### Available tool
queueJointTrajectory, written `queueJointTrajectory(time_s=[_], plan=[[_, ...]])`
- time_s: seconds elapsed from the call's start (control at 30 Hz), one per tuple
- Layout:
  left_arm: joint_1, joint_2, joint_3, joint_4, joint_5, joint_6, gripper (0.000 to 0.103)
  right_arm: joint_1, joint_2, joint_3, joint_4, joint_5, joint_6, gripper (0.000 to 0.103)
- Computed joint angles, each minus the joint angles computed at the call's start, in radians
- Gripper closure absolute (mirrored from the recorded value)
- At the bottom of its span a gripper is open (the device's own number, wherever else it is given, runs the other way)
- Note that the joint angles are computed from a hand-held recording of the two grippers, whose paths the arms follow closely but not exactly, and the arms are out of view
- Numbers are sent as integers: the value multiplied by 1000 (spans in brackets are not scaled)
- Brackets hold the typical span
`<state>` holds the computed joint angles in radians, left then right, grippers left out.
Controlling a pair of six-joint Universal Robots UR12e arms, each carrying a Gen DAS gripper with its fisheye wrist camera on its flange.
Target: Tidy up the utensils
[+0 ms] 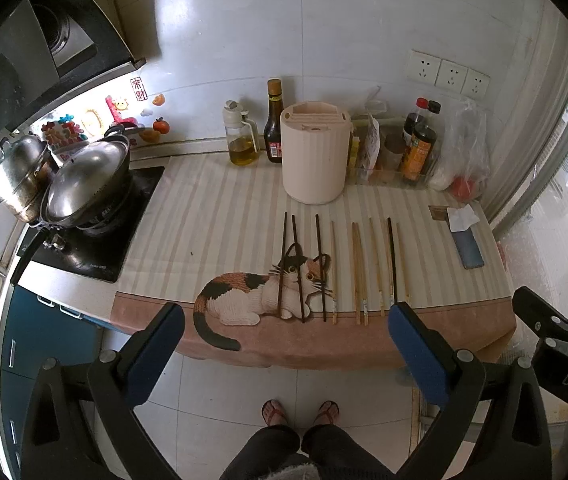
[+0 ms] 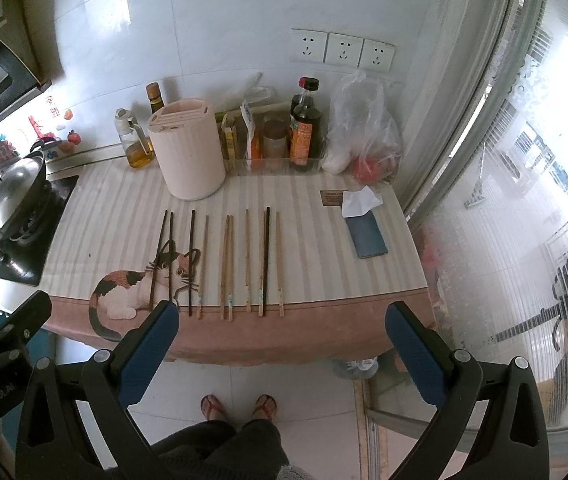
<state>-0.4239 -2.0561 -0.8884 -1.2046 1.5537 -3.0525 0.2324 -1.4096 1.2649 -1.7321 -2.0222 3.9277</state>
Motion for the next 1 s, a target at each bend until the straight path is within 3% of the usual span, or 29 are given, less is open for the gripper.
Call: queueJointTrajectory(time_s=[1.0], plan=[[8,-14,34,-1,-20,1,0,1,18,-42,21,-15,1,0]])
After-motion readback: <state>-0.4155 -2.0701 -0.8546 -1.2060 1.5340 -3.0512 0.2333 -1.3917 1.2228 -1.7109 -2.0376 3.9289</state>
